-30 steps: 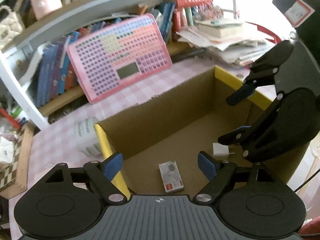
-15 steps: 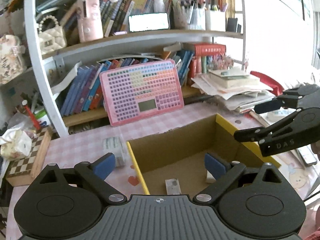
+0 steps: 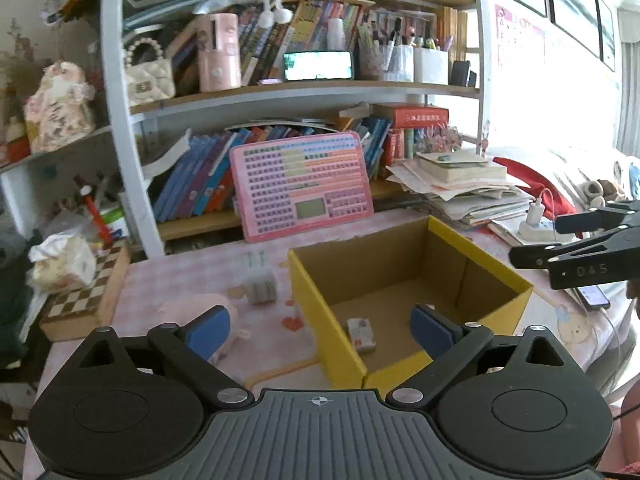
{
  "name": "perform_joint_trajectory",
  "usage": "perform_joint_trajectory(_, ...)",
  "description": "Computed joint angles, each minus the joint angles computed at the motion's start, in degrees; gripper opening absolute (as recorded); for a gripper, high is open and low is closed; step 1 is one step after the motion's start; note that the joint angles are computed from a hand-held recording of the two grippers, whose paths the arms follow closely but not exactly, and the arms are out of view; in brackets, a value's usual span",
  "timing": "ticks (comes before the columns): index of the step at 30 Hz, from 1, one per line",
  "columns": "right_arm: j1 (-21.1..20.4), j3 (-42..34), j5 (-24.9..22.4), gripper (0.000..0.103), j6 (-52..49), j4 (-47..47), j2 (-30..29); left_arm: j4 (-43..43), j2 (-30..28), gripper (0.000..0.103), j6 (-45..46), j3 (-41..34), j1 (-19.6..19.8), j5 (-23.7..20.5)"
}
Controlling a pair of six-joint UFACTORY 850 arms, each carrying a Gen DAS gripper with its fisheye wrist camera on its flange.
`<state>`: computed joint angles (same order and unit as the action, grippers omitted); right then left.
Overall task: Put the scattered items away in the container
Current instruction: 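Lift both tools out of the box and back toward the table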
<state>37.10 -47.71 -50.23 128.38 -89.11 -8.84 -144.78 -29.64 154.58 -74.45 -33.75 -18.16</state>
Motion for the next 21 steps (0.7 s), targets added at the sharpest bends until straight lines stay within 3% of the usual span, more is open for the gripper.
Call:
perform_joint_trajectory(10,9.3,-3.9,-8.8,0.088,6.4,10.2,-5.8,0.4,4.3,0.099,-1.6,8.5,4.2,-2.3)
perform_joint_trajectory(21,13.7,-9.8,-5.0,0.088,7.6,17.5,-12.8,3.8,6.4,0.099,-2.9,13.4,7.9,-3.3)
